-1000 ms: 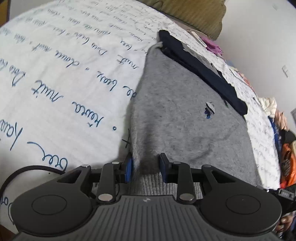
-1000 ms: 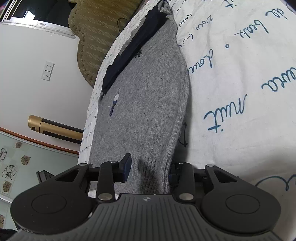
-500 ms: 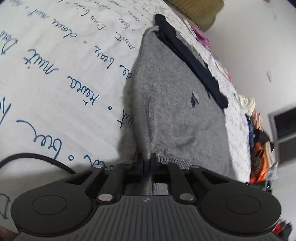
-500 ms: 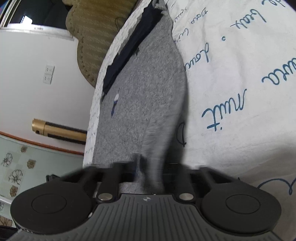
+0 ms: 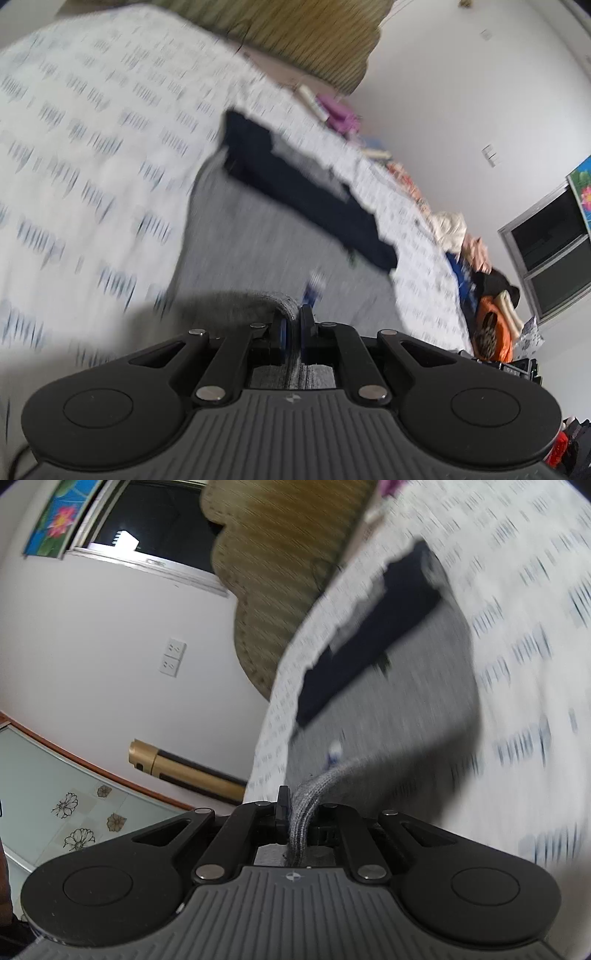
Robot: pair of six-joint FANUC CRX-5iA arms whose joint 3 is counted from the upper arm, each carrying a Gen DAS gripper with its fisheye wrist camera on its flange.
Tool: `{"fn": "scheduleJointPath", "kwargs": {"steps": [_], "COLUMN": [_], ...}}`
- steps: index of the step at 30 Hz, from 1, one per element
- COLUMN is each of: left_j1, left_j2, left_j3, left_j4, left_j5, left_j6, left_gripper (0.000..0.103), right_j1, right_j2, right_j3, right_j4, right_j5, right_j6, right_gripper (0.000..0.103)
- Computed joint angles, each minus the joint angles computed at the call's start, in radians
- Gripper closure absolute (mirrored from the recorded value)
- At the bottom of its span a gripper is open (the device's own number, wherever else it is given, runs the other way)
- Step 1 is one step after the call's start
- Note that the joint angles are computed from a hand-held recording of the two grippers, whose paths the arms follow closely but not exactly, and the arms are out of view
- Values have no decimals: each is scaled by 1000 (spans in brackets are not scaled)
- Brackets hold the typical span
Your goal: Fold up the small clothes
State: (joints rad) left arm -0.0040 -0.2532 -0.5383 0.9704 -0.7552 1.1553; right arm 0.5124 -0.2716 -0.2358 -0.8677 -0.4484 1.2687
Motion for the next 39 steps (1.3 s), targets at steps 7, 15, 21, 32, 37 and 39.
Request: {"fn": "scheduleJointPath", "kwargs": {"steps": [7,15,21,32,37,39], "left_j1": [-48,-47,-44,-13,-84,-94], "left_j2": [200,536,784,870,740,711], "left_j3": [205,597,956,1031,1023,975], "left_j4": [29,-124,-346,-357,-918,-910], "left_j5": [103,96,-19,59,74,42], "left_j6": [-29,190,422,566,697,662], "left_gripper": [97,97,97,34,28,28], "right_j1": [-194,-299,-311,-318,-212,-184], "right_j2": [149,459,666,740,688,666], "right_j3": [167,458,642,658,606,580], "right_j4": [-188,-208,-93,-75,466,584], "right_j5": [-76,-126,-143,28,-16,-69], "right_j6": [245,259,92,-108,-317,-349], "right_gripper": [92,92,92,38,38,38]}}
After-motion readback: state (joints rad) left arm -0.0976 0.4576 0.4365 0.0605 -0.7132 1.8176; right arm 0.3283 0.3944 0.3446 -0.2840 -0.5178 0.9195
